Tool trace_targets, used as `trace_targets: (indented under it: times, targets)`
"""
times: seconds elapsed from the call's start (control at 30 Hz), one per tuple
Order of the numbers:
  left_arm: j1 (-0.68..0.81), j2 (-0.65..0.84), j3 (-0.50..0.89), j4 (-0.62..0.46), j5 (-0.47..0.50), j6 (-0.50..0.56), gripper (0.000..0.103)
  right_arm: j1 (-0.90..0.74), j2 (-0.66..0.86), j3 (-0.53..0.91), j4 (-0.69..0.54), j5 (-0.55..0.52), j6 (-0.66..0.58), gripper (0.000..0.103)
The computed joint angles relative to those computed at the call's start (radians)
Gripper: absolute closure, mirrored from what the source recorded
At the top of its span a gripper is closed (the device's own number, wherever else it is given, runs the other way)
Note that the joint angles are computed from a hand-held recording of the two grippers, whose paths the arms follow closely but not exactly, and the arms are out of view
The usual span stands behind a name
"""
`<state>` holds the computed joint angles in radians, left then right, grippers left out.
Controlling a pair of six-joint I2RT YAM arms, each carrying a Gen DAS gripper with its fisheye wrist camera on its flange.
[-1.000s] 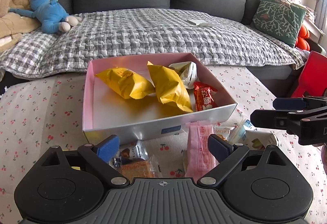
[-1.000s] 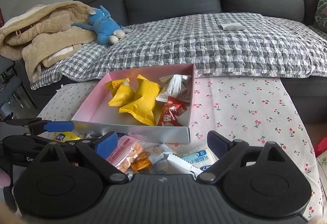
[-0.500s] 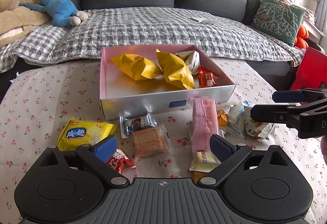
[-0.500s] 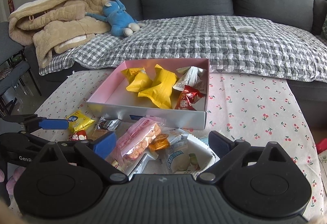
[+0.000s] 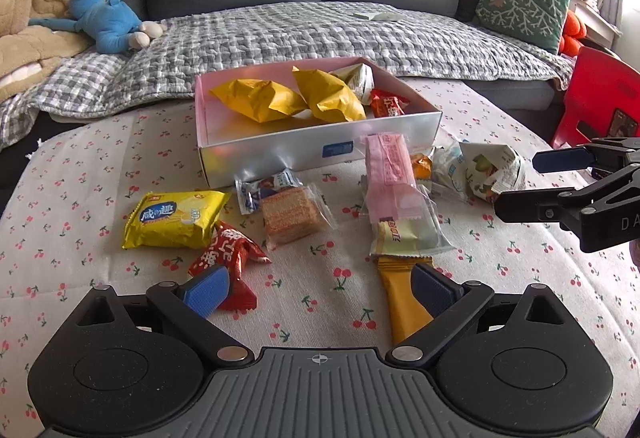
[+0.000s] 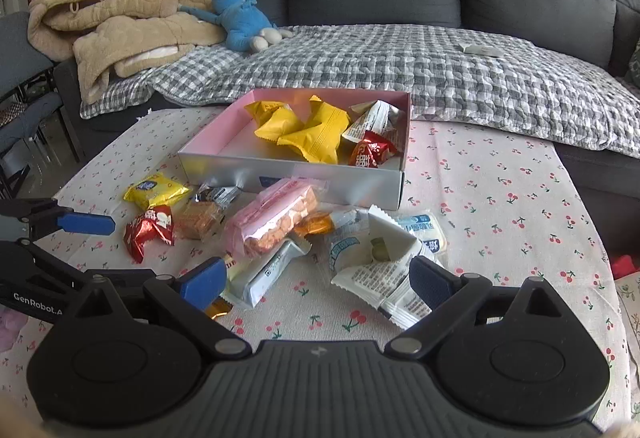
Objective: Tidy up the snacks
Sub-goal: 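Move both grippers back over the remaining snacks, then grasp the gold bar with the left gripper while the right grasps a white paper pack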
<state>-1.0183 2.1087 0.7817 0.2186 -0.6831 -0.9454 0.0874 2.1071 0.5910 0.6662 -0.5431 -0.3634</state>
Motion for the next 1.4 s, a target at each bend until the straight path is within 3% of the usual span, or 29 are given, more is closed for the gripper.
trace_targets:
  times: [0.43, 0.73, 0.93, 1.17, 1.4]
  targets:
    - [-0.046, 0.062, 0.041, 0.046, 0.072, 0.019, 0.004, -0.047, 0.052, -0.035, 0.03, 0.034, -0.094, 0.005]
    - [-0.052, 0.105, 0.076, 0.103, 0.133, 0.047, 0.008, -0.096, 0.054, 0.031, -0.007, 0.019, 0.027, 0.005]
    - [-0.027, 0.121, 0.097, 0.104, 0.163, 0.057, 0.022, -0.099, 0.09, 0.105, -0.04, 0.025, 0.12, 0.006]
    - [-0.018, 0.128, 0.146, 0.009, 0.128, 0.075, 0.049, -0.103, 0.141, 0.195, -0.125, -0.008, 0.186, 0.014]
    - [-0.012, 0.13, 0.175, -0.061, 0.113, 0.061, 0.065, -0.097, 0.199, 0.292, -0.252, -0.038, 0.236, 0.029]
